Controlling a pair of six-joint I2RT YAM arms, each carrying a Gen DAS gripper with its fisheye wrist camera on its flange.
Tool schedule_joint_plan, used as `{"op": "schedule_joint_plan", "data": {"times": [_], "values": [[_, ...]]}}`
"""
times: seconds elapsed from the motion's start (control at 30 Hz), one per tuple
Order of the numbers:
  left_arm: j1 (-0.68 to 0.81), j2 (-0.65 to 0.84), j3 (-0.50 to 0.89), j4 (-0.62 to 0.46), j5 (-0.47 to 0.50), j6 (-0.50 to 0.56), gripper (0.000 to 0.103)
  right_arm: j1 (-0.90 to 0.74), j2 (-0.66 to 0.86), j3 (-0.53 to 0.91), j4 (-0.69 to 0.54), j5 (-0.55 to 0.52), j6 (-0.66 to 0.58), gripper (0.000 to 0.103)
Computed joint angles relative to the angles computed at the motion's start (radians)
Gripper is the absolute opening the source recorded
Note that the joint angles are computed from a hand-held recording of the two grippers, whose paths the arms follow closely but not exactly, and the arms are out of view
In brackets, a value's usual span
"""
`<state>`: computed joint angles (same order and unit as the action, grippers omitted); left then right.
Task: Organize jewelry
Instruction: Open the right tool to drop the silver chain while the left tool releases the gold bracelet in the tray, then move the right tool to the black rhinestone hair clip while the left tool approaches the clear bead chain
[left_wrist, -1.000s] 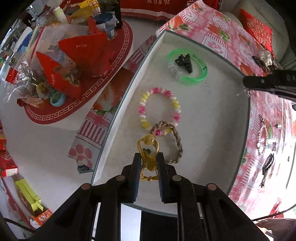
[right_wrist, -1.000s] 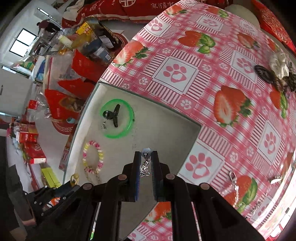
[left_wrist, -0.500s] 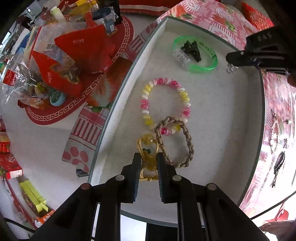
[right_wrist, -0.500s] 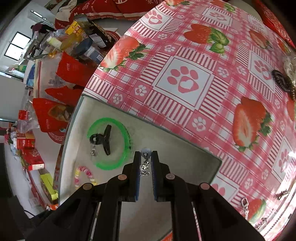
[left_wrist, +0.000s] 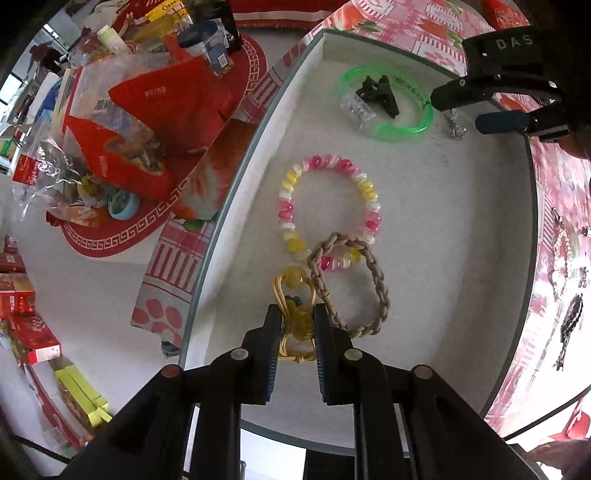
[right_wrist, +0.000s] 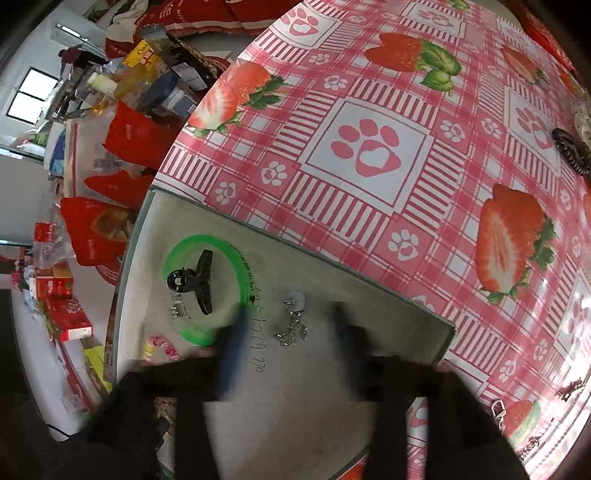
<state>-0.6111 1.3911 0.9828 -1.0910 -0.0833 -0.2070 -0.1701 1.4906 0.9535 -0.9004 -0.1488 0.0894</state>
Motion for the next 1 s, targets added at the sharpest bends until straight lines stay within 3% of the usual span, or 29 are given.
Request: {"op": "schedule_joint_plan", "data": {"times": [0.33,0.4,0.43,0.7,0.83,1.0], "values": [[0.002,-0.019,0.051,-0.035,0.013,0.015,0.024,-0.098,-0.111,0.018,-0.122,-0.094,-0.055,0.063],[0.006,-0.016,0.066,-0.042,0.015,0.022,0.072,-0.119,-0.140,0.018,-0.148,-0.105,-0.070,0.063],[-0.004,-0.021,0.073,-0.044,-0.007,0.009,0.103,-0.133,-0.156,0.017,-0.163,-0.109,-0.078,0.063],[-0.073,-0.008,0.153,-0.068,-0.068,0.002,0.103,-0.277,-0.266,0.007,-0.280,-0.131,-0.149,0.064],[-0.101,0.014,0.205,-0.096,-0.063,0.004,0.103,-0.393,-0.319,-0.002,-0.341,-0.138,-0.224,0.077],[-0.172,0.053,0.271,-0.131,-0.074,-0.010,0.103,-0.619,-0.354,-0.007,-0.428,-0.130,-0.379,0.080]]}}
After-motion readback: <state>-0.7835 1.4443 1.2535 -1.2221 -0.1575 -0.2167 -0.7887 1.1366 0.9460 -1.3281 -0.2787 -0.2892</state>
